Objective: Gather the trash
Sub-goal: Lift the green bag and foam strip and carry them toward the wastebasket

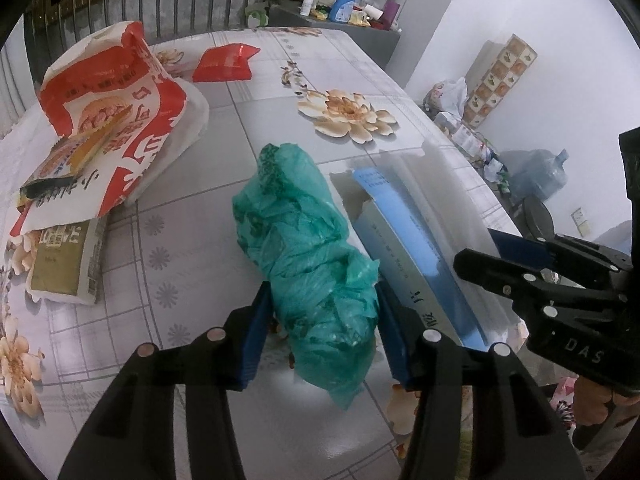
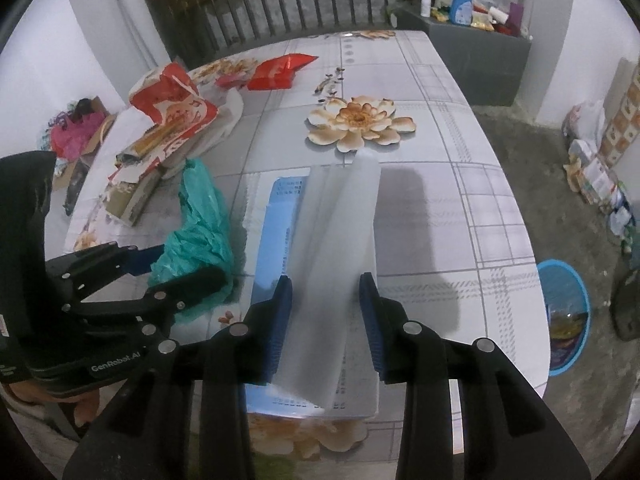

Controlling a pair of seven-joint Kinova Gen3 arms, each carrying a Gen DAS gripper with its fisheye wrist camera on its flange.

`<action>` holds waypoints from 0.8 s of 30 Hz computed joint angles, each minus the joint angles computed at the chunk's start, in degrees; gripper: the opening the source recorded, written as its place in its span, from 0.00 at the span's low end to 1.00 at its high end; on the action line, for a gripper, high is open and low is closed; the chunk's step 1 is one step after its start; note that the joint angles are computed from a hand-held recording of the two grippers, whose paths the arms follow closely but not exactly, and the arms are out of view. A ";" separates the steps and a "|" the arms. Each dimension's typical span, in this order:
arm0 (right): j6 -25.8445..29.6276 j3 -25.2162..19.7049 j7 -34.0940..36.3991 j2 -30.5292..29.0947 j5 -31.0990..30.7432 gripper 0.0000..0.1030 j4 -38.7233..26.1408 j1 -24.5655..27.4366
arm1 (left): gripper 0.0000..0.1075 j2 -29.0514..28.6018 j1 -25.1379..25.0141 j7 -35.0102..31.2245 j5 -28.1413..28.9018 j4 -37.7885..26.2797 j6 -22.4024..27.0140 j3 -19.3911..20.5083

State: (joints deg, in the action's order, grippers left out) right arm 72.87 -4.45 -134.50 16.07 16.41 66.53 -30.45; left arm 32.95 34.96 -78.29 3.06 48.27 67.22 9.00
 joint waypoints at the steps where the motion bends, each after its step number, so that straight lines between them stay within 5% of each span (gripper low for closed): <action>1: 0.27 0.02 -0.01 0.10 0.26 0.30 -0.15 -0.15 | 0.46 -0.03 0.01 -0.02 -0.03 0.04 -0.08 -0.02; 12: -1.73 -0.09 -1.34 -0.89 -1.08 0.06 1.49 0.67 | 0.45 -1.23 0.63 0.46 -1.27 1.66 -1.66 -0.37; 24: -4.99 -0.50 -4.10 -2.66 -1.86 0.03 4.01 1.68 | 0.45 -3.14 0.75 0.59 -2.52 4.25 -4.40 -0.30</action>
State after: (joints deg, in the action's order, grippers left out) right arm 67.87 -4.95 -138.59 13.41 14.54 70.54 -28.76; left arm 29.81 35.71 -77.70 0.55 52.52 62.82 8.71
